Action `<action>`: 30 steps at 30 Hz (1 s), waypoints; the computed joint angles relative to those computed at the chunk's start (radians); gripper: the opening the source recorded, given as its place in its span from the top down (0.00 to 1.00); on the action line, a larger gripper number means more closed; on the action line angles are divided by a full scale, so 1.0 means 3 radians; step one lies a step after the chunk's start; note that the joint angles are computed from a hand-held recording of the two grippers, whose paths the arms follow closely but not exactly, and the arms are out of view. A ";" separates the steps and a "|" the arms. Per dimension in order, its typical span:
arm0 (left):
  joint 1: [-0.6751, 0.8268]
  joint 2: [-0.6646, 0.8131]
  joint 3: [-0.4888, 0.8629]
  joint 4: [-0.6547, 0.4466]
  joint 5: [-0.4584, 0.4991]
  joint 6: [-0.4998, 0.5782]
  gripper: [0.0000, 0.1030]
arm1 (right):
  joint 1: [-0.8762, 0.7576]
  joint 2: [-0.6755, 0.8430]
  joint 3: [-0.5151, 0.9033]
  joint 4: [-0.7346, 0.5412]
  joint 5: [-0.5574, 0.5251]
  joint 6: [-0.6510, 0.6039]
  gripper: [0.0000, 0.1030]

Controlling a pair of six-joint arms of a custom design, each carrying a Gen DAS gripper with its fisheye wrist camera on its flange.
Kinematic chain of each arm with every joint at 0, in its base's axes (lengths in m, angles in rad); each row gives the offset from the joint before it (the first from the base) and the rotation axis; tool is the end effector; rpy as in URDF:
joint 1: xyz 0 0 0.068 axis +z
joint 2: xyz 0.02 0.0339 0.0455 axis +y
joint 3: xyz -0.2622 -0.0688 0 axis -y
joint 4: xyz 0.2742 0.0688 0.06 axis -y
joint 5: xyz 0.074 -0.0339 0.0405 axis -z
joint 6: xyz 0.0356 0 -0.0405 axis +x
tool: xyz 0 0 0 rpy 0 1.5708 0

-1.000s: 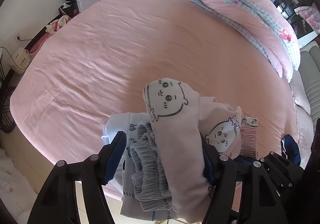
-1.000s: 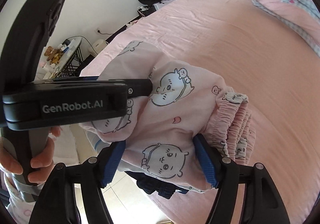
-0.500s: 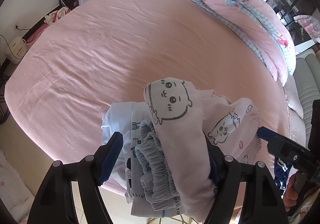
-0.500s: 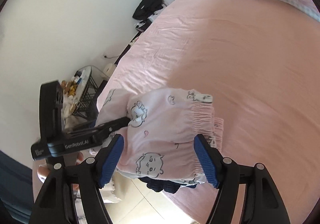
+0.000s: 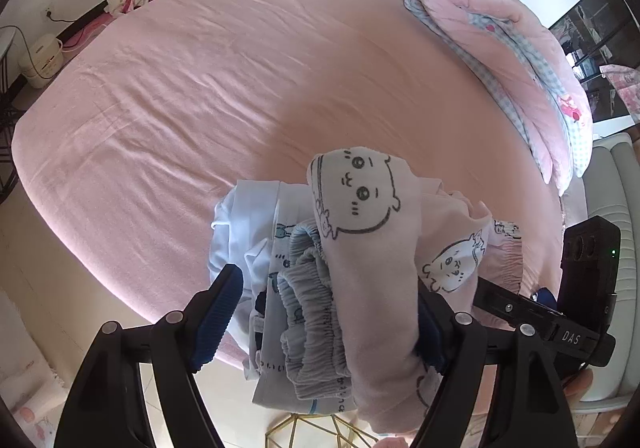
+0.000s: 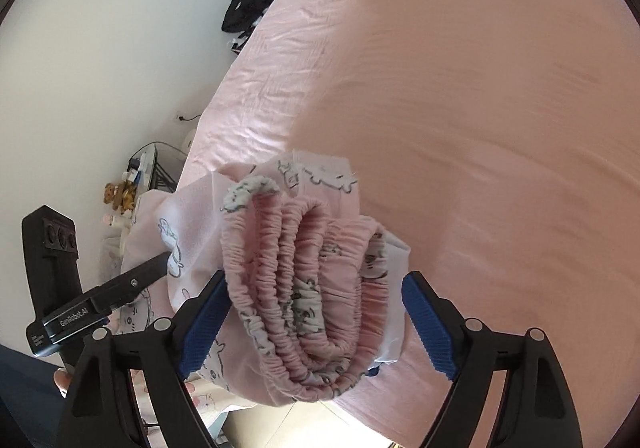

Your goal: Fold clothes

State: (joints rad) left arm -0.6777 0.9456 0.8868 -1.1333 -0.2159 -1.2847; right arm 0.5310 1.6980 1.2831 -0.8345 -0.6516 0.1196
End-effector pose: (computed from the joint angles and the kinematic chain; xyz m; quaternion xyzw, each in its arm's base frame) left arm 0.1481 -0.1094 0.2688 -0.3112 0.9257 -0.0967 0.1920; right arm 0.3001 0.2013 0.2209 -0.2411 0.9050 0.3478 0.0427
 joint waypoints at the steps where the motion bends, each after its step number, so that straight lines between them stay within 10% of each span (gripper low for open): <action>1: -0.0034 0.0024 0.0037 -0.0079 -0.0018 -0.0049 0.24 | 0.0047 -0.0006 -0.0029 0.0031 -0.0025 0.0002 0.17; 14: -0.0382 -0.0207 0.0216 -0.0622 -0.0188 -0.0591 0.25 | 0.0363 -0.0098 -0.0096 0.0260 0.0234 0.0168 0.17; 30: 0.0190 -0.0894 -0.0751 0.0053 0.0225 -0.0365 0.00 | 0.0277 0.0034 -0.0196 0.0376 0.0053 0.0081 0.17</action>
State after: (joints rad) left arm -0.6208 0.6773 0.6614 -1.1175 -0.1483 -1.3942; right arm 0.6142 1.7083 1.2243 -0.7218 -0.6358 0.1440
